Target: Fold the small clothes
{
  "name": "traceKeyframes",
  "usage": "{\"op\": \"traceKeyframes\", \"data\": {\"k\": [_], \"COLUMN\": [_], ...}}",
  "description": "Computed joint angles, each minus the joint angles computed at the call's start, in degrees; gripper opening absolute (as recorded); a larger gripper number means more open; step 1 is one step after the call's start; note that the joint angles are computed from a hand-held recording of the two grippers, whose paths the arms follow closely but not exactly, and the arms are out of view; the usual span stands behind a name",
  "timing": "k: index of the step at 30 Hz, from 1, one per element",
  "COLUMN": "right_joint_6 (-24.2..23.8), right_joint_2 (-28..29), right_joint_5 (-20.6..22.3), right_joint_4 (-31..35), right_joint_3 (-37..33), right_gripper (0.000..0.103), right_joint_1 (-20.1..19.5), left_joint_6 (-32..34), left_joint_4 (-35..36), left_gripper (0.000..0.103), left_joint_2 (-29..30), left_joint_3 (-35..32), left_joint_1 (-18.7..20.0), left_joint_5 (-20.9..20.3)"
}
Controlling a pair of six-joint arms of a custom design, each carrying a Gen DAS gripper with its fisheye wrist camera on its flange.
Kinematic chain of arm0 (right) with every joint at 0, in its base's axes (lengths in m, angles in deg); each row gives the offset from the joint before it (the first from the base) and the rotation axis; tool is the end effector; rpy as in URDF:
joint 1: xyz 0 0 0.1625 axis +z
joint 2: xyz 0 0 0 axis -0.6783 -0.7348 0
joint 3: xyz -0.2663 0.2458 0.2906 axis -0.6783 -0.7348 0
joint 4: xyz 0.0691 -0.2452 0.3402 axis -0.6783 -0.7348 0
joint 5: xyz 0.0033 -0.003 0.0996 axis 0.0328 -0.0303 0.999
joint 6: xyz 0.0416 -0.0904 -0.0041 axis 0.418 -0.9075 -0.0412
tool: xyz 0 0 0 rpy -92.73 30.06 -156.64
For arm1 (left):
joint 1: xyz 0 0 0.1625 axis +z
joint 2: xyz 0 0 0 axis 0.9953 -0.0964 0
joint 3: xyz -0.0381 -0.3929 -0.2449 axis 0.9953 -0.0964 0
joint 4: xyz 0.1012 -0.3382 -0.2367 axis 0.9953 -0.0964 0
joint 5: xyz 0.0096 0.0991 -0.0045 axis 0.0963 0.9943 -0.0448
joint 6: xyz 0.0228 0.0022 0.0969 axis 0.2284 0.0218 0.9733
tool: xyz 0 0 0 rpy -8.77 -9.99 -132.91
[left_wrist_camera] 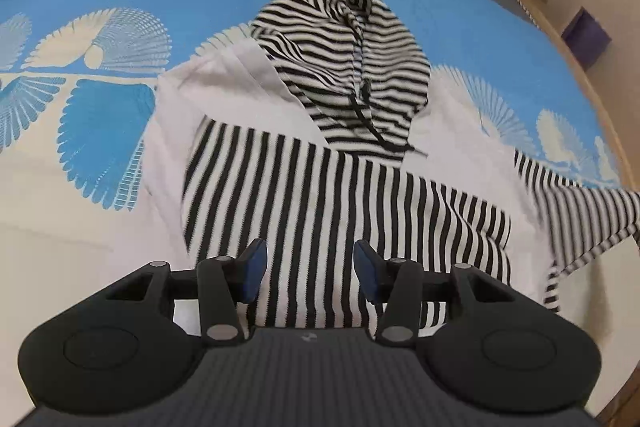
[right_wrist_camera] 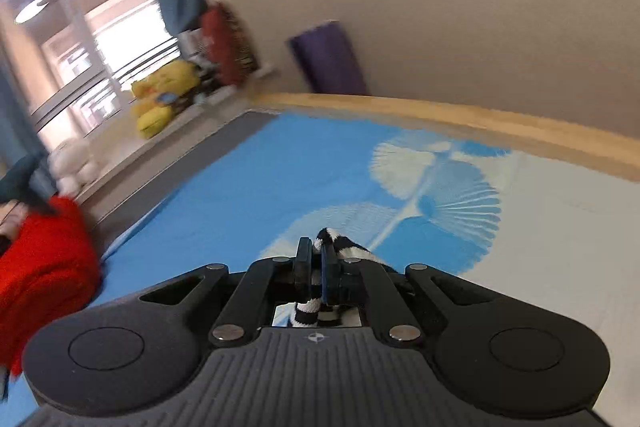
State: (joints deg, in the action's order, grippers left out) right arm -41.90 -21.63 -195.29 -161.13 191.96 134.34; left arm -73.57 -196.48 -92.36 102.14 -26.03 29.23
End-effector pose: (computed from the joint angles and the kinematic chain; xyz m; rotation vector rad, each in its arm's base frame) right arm 0.0889 -0.5883 0.3573 -0.3668 -1.9344 1.6196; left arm -0.1542 -0.6336 0.2216 0.1420 2.4802 -0.6081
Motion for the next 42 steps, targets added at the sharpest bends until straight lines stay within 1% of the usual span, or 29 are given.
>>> {"op": "traceKeyframes", "data": {"k": [1, 2, 4, 6, 7, 8, 10, 11, 12, 13, 14, 16, 18, 20, 22, 24, 26, 27, 29, 31, 32, 33, 34, 37, 38, 39, 40, 41, 42], "right_joint_6": [-2.22, -6.10, -13.75, -21.59, -24.78, -26.88, -30.00, -32.97, -36.34, -39.12, -39.88, -36.55, -32.24, -27.03, -21.87, -18.45, -13.81, -11.83, -6.38, -2.54, -0.60, -0.22, -0.76, -0.52, -0.22, 0.20, 0.72, 0.96, 1.56], "right_joint_2": [1.25, 3.21, 7.17, 10.90, 12.11, 12.72, 11.85, 11.39, 11.12, 11.05, 10.85, 10.57, 10.64, 10.83, 10.37, 11.54, 11.95, 11.86, 11.37, 10.82, 10.26, 10.63, 10.99, 10.93, 10.79, 10.87, 10.65, 10.82, 10.91], "right_joint_5": [-1.98, -3.15, -2.55, 1.39, 3.52, 6.54, 16.51, 20.98, 23.76, 24.33, 23.49, 19.14, 16.23, 15.54, 14.85, 10.76, 7.44, 6.81, 5.75, 5.68, 5.60, 5.87, 6.23, 5.24, 5.36, 5.40, 5.73, 5.59, 5.13], "right_joint_4": [-0.80, -3.62, -10.08, -13.66, -12.46, -8.86, 3.13, 9.13, 15.13, 21.13, 27.13, 38.93, 44.24, 43.00, 42.58, 39.01, 39.47, 40.18, 43.04, 45.14, 46.65, 46.22, 44.45, 43.57, 44.25, 45.00, 46.00, 45.78, 45.95], "right_joint_3": [-0.33, -0.78, -1.03, 0.10, 0.81, 1.92, 5.42, 6.97, 7.99, 8.72, 8.77, 7.07, 5.21, 4.23, 3.69, 3.28, 2.15, 1.70, 0.92, 0.59, 0.57, 0.32, 0.62, 0.92, 0.76, 0.36, 0.12, -0.02, -0.15], "right_gripper": [0.004, 0.004, 0.004, 0.004, 0.004, 0.004, 0.004, 0.004, 0.005, 0.005, 0.006, 0.006, 0.010, 0.013, 0.022, 0.032, 0.034, 0.034, 0.034, 0.034, 0.034, 0.034, 0.034, 0.036, 0.037, 0.038, 0.039, 0.040, 0.040], "right_joint_1": [2.15, 3.88, 6.23, 8.24, 9.29, 10.27, 11.12, 11.20, 11.15, 11.14, 11.22, 11.30, 10.93, 10.23, 9.85, 10.12, 10.05, 9.63, 8.91, 8.11, 7.96, 7.50, 7.18, 7.61, 7.61, 7.58, 7.55, 7.52, 7.64], "left_joint_6": [-0.37, -0.86, -2.15, -3.19, -3.88, -4.84, -6.18, -6.89, -7.40, -7.92, -8.35, -8.97, -9.34, -9.82, -10.27, -11.18, -11.70, -11.47, -10.01, -7.09, -5.59, -4.42, -3.47, -1.14, -1.06, -0.48, 0.42, 1.63, 2.61], "left_joint_4": [-0.14, -0.09, 0.12, -0.10, -0.09, 0.20, 0.87, 1.31, 1.68, 1.93, 2.08, 2.55, 2.58, 2.75, 2.48, 2.91, 2.55, 1.68, 0.22, -1.65, -2.29, -2.19, -1.86, 0.26, 1.69, 1.81, 1.32, -0.44, -3.29], "left_gripper": [0.053, 0.053, 0.053, 0.053, 0.053, 0.053, 0.053, 0.053, 0.053, 0.053, 0.053, 0.053, 0.053, 0.053, 0.053, 0.053, 0.053, 0.053, 0.053, 0.055, 0.062, 0.069, 0.072, 0.072, 0.061, 0.039, 0.028, 0.008, 0.009], "left_joint_2": [-0.34, -0.68, -1.60, -2.66, -3.16, -3.68, -4.50, -4.79, -5.05, -5.24, -5.30, -5.42, -5.23, -4.82, -4.22, -3.45, -2.41, -1.83, -0.45, 1.30, 2.20, 3.28, 4.34, 7.46, 8.41, 8.94, 9.27, 9.09, 8.38], "left_joint_3": [0.13, 0.19, 0.33, 0.55, 0.61, 0.67, 0.51, 0.30, 0.05, -0.18, -0.41, -0.67, -0.89, -1.11, -1.08, -1.26, -1.29, -1.18, -1.17, -1.13, -1.24, -1.50, -1.78, -2.48, -2.78, -2.63, -2.34, -1.85, -1.12], "left_joint_1": [0.04, 0.18, 0.57, 1.04, 1.30, 1.55, 2.20, 2.58, 2.99, 3.38, 3.71, 4.15, 4.53, 4.96, 5.60, 6.43, 6.97, 7.06, 6.54, 5.15, 4.60, 4.01, 3.52, 2.79, 2.54, 2.28, 1.88, 1.53, 0.96], "left_joint_5": [0.13, 0.39, 1.19, 2.11, 2.84, 3.70, 4.57, 4.69, 4.53, 4.25, 3.89, 3.23, 2.16, 0.61, -1.87, -4.55, -6.27, -6.78, -5.89, -3.30, -2.45, -1.61, -0.87, 1.89, 3.96, 6.10, 8.58, 9.69, 10.45]}}
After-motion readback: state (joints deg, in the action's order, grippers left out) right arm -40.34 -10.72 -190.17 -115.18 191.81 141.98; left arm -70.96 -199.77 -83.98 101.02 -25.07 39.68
